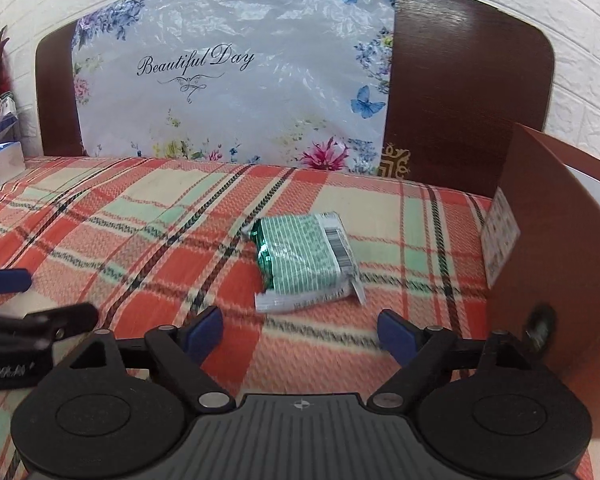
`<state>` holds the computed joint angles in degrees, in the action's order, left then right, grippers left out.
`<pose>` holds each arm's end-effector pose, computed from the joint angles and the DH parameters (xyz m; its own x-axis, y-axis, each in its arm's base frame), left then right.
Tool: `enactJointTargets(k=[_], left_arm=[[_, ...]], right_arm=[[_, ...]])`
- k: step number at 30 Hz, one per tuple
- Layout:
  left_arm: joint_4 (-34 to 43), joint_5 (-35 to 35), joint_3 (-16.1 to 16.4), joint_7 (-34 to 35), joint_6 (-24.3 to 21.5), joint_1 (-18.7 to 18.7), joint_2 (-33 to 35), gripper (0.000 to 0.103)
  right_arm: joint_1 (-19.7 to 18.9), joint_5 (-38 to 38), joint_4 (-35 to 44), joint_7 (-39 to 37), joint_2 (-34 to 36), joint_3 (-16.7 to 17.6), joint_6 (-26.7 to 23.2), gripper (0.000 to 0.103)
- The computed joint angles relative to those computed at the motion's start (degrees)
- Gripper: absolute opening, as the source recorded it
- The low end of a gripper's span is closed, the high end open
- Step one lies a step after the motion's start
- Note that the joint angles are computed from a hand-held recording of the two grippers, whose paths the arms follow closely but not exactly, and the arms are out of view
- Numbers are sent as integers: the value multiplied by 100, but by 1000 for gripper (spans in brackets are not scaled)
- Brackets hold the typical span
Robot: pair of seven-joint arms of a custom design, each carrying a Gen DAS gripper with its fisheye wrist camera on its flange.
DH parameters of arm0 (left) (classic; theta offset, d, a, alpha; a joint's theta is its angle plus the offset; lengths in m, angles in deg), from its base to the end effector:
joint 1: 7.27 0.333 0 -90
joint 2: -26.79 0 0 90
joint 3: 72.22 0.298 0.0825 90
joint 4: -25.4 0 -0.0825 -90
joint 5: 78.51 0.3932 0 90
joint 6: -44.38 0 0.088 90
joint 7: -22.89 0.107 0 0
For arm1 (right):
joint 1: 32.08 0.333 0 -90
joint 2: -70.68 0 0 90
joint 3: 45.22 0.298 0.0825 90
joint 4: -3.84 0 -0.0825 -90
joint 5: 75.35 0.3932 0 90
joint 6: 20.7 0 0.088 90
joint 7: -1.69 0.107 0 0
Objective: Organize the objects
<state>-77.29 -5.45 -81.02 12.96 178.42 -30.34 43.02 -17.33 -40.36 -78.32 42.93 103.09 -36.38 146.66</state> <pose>0.5761 -0.3319 0.4089 0.3622 -0.9321 0.0050 -0.5082 -0.2020 -0.8372 0.7155 0.2434 0.4477 0.5902 -0.8053 0.0562 -0.4184 -0.3647 -0.8319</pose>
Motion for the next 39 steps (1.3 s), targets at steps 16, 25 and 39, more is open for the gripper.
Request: enactJointTargets(k=[16,25,39], left_arm=[[96,-92,4,145,-69,-17,68,91],[571,-514,-111,554,-1330,-402,307,93],[1341,-2223,-599,1693,739,-726,600,85]], right_arm=[[-886,1844,-1638,-1818,-1271,760,-187,45],[-1065,4001,-3862,-3293,-3150,249,78,45],[-359,4905,-4759,-4134,-4027,-850,-200,62]])
